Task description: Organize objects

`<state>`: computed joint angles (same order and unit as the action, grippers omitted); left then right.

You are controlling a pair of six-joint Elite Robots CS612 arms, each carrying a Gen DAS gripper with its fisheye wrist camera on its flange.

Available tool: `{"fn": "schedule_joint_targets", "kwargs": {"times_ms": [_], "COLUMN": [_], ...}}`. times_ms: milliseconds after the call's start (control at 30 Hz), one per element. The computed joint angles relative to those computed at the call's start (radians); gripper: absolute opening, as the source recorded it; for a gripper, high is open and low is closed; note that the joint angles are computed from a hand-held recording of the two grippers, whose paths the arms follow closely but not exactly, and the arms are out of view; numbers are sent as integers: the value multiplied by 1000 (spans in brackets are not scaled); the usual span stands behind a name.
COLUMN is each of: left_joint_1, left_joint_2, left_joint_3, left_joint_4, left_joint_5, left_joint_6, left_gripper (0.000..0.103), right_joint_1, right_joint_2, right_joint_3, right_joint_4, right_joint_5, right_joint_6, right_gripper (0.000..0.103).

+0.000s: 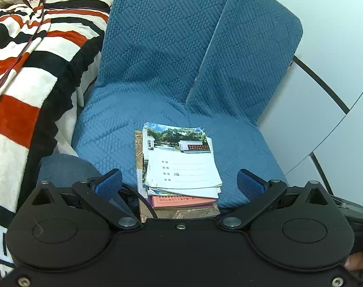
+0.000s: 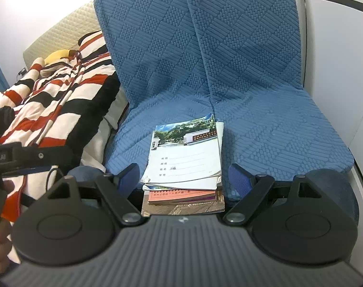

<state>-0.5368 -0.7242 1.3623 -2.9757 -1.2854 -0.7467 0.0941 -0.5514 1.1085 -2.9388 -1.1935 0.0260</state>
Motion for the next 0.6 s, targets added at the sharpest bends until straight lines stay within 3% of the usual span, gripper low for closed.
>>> {"fn": "schedule_joint_targets", "kwargs": {"times_ms": [600], "left_joint_1": [-1], "left_joint_2": [-2], "left_joint_3": [2], "left_joint_4": [-1], "left_joint_5": [-10], "left_joint_6": [14], "left_gripper": [102], "right_joint_1": [-1], "right_joint_2": [-3], "right_joint_3": [1], "right_joint_4": [25], "right_joint_5": [-1], "right_joint_6": [5], "right_gripper": [83]}}
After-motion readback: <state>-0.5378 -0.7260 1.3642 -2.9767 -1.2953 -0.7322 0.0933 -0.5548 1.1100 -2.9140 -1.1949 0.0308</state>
